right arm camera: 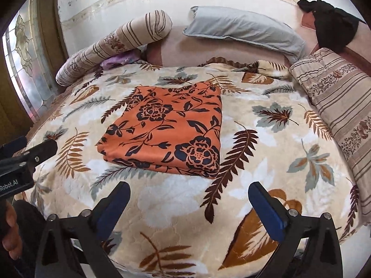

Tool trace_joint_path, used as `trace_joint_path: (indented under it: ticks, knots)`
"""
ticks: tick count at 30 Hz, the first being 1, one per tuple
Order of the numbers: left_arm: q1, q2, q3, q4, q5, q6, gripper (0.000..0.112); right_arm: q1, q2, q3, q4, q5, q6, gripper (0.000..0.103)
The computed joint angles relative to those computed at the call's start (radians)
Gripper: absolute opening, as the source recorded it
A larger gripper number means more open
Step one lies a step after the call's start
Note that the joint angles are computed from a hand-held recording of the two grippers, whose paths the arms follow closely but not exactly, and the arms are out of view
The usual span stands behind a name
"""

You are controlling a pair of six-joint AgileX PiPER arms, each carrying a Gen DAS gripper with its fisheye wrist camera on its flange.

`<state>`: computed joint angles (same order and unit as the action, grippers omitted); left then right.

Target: Fold small clothes

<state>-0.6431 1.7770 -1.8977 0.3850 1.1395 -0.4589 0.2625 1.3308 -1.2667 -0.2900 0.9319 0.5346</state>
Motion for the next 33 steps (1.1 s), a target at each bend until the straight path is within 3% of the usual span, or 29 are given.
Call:
trace_joint_path:
  ticks: [8, 23, 25, 30, 33]
  knots:
    - [0.001, 0.007, -0.006, -0.012, -0.036, -0.001, 0.102, -0.01, 0.019, -0.003, -0.002, 0.007, -0.009, 0.103]
    - [-0.004, 0.035, -0.04, -0.003, -0.012, 0.005, 0.102, -0.026, 0.033, -0.028, -0.044, -0.009, 0.057, 0.103]
    - [0.02, 0.037, -0.037, -0.039, -0.012, 0.02, 0.102, -0.089, 0.048, -0.025, 0.077, -0.038, -0.035, 0.103]
    - [0.133, 0.057, 0.009, -0.171, -0.048, 0.059, 0.102, -0.377, 0.098, 0.024, 0.564, -0.097, -0.347, 0.103]
    - [0.173, 0.118, -0.022, -0.193, -0.034, 0.086, 0.102, -0.534, 0.186, 0.018, 0.864, -0.072, -0.551, 0.103]
